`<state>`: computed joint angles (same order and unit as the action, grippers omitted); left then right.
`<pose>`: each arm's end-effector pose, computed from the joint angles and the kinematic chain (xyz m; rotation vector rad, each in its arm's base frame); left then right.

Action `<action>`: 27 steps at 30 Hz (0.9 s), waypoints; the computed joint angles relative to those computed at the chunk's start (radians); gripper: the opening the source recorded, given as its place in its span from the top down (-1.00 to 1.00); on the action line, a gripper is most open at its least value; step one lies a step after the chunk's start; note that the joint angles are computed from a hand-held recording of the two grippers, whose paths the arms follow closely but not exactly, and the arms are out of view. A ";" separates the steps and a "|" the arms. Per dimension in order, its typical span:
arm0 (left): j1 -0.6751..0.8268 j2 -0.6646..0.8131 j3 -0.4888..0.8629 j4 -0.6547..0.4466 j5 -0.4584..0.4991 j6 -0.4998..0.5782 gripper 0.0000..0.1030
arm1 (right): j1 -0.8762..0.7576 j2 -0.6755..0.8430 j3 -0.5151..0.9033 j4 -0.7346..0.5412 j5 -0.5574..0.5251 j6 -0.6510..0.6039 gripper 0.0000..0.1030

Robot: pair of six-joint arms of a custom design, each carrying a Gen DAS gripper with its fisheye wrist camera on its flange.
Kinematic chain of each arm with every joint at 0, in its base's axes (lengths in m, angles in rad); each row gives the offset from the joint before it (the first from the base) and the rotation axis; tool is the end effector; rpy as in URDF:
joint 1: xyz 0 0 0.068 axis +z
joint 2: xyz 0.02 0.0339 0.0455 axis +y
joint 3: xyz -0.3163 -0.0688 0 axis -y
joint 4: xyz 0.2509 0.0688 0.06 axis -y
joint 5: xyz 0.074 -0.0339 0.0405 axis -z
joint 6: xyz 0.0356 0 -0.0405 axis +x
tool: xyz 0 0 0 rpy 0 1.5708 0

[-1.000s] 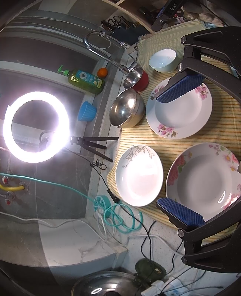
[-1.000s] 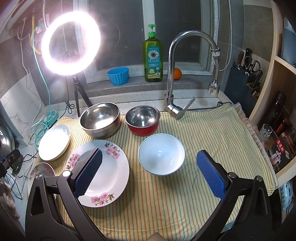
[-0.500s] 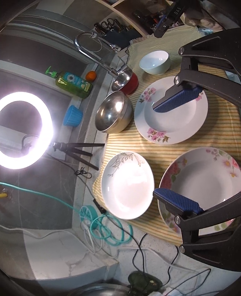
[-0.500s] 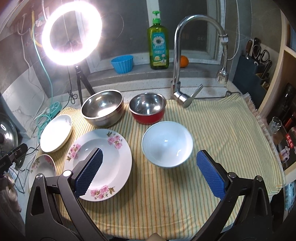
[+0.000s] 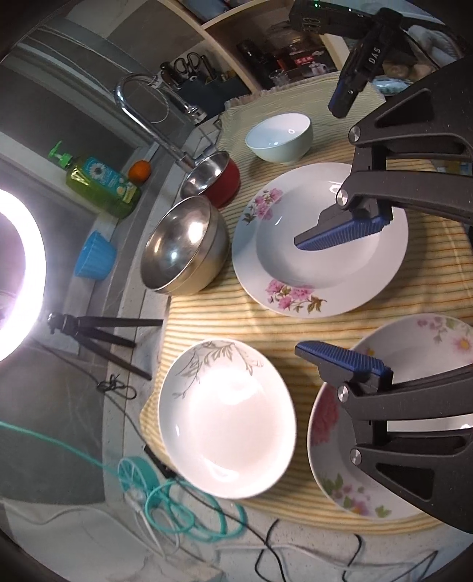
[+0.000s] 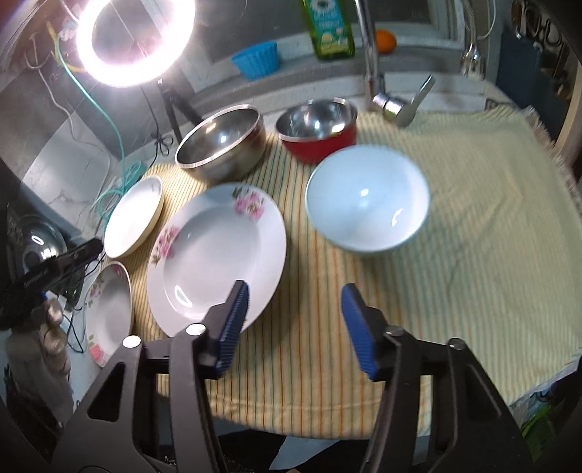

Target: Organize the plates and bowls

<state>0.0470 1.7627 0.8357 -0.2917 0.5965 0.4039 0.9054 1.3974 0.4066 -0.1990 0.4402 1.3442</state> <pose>0.3152 -0.0052 0.1622 0.5996 2.5257 -0.6736 0.1308 0.1422 0.1495 0.6697 2.4922 0.1997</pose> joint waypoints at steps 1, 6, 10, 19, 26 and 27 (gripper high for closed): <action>-0.009 0.017 0.014 -0.007 -0.001 0.002 0.10 | -0.009 0.016 -0.013 0.043 -0.015 -0.009 0.10; -0.054 0.079 0.069 -0.026 -0.007 0.018 0.32 | -0.062 0.077 -0.069 0.226 -0.102 -0.047 0.33; -0.089 0.138 0.128 -0.046 -0.021 0.018 0.39 | -0.112 0.126 -0.105 0.352 -0.162 -0.069 0.40; -0.146 0.270 0.273 -0.126 -0.060 0.030 0.43 | -0.208 0.229 -0.150 0.538 -0.253 -0.100 0.44; -0.160 0.338 0.337 -0.166 -0.066 0.012 0.47 | -0.252 0.294 -0.166 0.652 -0.316 -0.124 0.56; -0.159 0.346 0.348 -0.178 -0.063 0.014 0.47 | -0.257 0.303 -0.165 0.663 -0.322 -0.129 0.56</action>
<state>-0.1120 2.1082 1.1841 -0.4702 0.5335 0.4179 0.6482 1.6999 0.2414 0.4639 0.1183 1.2148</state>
